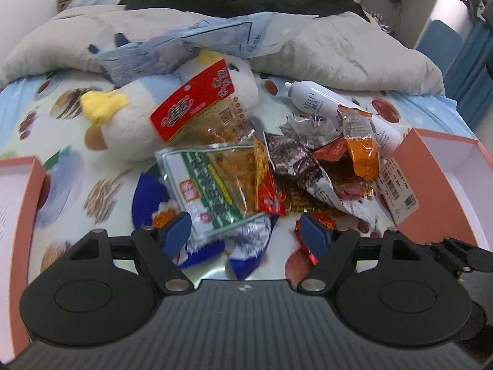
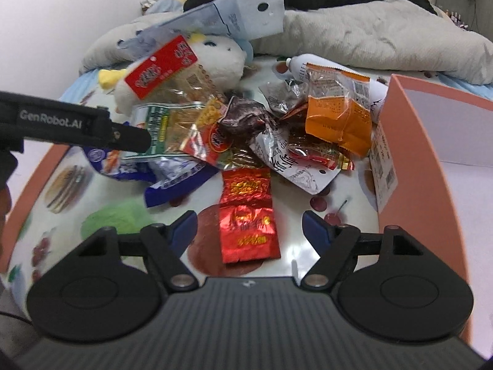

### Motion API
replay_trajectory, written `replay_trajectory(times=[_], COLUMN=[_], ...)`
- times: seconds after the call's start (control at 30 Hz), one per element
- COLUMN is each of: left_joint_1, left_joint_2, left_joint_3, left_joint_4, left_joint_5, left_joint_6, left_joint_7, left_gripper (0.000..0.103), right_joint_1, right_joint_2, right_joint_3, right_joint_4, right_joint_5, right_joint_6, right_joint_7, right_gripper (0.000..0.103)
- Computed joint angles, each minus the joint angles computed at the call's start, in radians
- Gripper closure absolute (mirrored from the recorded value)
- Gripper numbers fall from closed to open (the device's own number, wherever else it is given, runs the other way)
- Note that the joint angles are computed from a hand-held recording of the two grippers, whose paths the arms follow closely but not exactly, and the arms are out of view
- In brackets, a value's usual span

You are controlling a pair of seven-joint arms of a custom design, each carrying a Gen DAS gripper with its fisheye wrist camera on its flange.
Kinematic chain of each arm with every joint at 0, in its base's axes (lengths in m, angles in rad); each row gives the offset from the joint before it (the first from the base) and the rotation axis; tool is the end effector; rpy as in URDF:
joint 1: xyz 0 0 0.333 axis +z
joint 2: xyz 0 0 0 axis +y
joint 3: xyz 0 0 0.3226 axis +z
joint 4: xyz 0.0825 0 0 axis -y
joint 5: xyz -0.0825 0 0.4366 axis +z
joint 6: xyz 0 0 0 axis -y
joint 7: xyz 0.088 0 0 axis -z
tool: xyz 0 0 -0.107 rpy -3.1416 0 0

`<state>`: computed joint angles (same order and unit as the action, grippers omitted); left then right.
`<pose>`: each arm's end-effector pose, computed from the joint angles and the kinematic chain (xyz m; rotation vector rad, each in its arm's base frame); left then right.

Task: Organize snacks
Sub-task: 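Lower the right gripper onto the red foil candy and close it, then lift the red foil candy with the right gripper while the left gripper reaches the red-labelled meat packet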

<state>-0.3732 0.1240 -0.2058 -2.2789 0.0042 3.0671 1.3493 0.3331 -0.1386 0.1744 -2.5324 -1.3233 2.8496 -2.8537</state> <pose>0.5127 -0.3340 0.3473 -1.5876 2.2727 -0.9018 0.4046 0.2829 0.3128 -1.6516 1.8838 -0.5992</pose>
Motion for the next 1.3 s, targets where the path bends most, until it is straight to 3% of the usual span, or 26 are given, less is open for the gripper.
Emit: replay_trajectory(times=[0.1, 0.4, 0.5, 0.6, 0.77, 0.9, 1.0, 1.07, 1.17, 1.27, 1.3], left_joint_1=[-0.02, -0.145, -0.217, -0.234, -0.395, -0.514, -0.613, -0.595, -0.508, -0.542, -0.522], left_joint_2=[0.045, 0.157, 0.192, 0.226, 0.279, 0.31, 0.324, 0.315, 0.284, 0.264, 0.25], left_joint_3=[0.03, 0.229, 0.329, 0.364, 0.551, 0.675, 0.777, 0.757, 0.657, 0.679, 0.654], left_joint_4=[0.048, 0.175, 0.208, 0.236, 0.269, 0.279, 0.275, 0.269, 0.26, 0.247, 0.24], left_joint_5=[0.04, 0.267, 0.349, 0.368, 0.394, 0.362, 0.358, 0.341, 0.312, 0.328, 0.318], left_joint_6=[0.005, -0.014, -0.008, 0.024, 0.073, 0.078, 0.066, 0.067, 0.075, 0.09, 0.102], left_joint_7=[-0.018, -0.19, -0.31, -0.368, -0.496, -0.556, -0.605, -0.604, -0.555, -0.536, -0.519], left_gripper=[0.024, 0.025, 0.032, 0.035, 0.043, 0.054, 0.072, 0.093, 0.099, 0.101, 0.101], right_joint_1=[-0.008, 0.011, 0.021, 0.03, 0.05, 0.054, 0.059, 0.059, 0.061, 0.064, 0.064], right_joint_2=[0.043, 0.157, 0.187, 0.211, 0.232, 0.239, 0.242, 0.239, 0.223, 0.199, 0.189], right_joint_3=[-0.009, -0.056, -0.067, -0.076, -0.088, -0.095, -0.093, -0.094, -0.092, -0.082, -0.081], right_joint_4=[0.032, 0.121, 0.142, 0.156, 0.17, 0.179, 0.184, 0.184, 0.173, 0.155, 0.148], right_joint_5=[-0.042, -0.117, -0.112, -0.081, -0.09, -0.132, -0.126, -0.111, -0.1, -0.05, -0.052], right_joint_6=[0.001, 0.033, 0.029, 0.021, 0.0, 0.013, 0.001, 0.005, 0.005, -0.017, -0.015], right_joint_7=[0.022, 0.052, 0.036, -0.001, -0.033, -0.022, -0.041, -0.058, -0.07, -0.125, -0.118], right_gripper=[0.027, 0.029, 0.029, 0.034, 0.037, 0.047, 0.047, 0.047, 0.047, 0.047, 0.047])
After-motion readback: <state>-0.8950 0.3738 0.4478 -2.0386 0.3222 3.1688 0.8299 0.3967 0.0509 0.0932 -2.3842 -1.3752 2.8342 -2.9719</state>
